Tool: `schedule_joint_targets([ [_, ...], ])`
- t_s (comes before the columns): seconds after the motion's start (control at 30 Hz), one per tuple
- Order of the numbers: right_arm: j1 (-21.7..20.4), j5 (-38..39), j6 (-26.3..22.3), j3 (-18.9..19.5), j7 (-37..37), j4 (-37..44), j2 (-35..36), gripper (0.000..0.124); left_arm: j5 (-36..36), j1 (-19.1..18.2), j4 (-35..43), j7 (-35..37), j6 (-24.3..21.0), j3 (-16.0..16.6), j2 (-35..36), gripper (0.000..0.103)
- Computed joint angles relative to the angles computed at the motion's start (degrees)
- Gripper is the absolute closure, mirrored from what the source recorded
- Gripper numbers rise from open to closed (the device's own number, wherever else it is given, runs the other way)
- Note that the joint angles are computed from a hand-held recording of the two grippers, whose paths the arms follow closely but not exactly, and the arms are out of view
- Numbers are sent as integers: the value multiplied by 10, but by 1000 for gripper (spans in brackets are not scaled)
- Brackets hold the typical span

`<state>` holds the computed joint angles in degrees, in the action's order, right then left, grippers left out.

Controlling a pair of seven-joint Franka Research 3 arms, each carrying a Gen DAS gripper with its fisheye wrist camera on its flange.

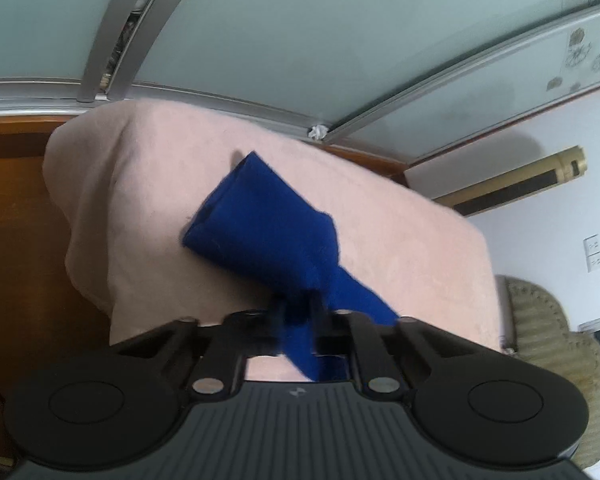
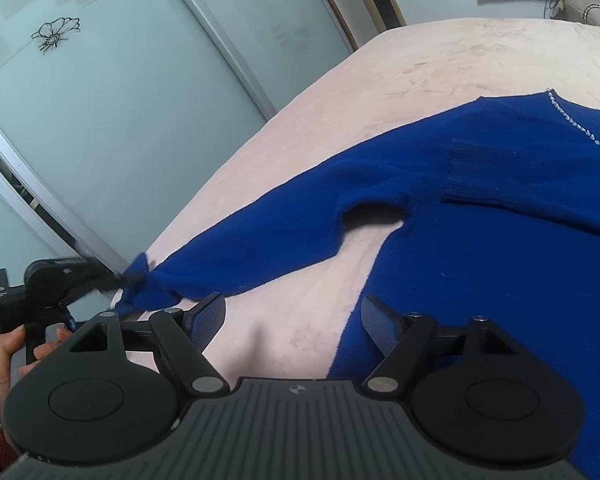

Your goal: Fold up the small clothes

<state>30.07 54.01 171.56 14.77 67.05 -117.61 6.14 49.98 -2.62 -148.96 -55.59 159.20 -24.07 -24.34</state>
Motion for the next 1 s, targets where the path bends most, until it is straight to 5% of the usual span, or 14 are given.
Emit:
schedule_joint_targets([
  [0.1,-4,19,1,0,-11,-5,-4,45,-19,-24,27,70,-79,2,8,99],
  [0.4,-12,99,33,-16,-45,-42,-35,44,38,-64,175,163,-412,-37,74,99],
  [0.47,-14,104,35,-23,-31,-50,-38,44,73,-74,227,187,-439,-40,117,99],
  [0.6,-14,91,58,-32,-7,-78,-56,44,186,-107,335,265,-429,-40,211,99],
  [0.7,-19,-4,102,-39,85,-122,-79,43,263,-138,432,360,-362,-32,293,99],
  [0.8,-89,-188,138,-4,274,-181,-107,43,299,-169,524,450,-292,-22,375,99],
  [0.9,-120,-212,156,2,327,-219,-132,43,297,-195,612,524,-220,-15,462,99],
  [1.0,-233,-251,164,87,396,-247,-154,43,215,-205,684,627,-180,-27,536,99],
])
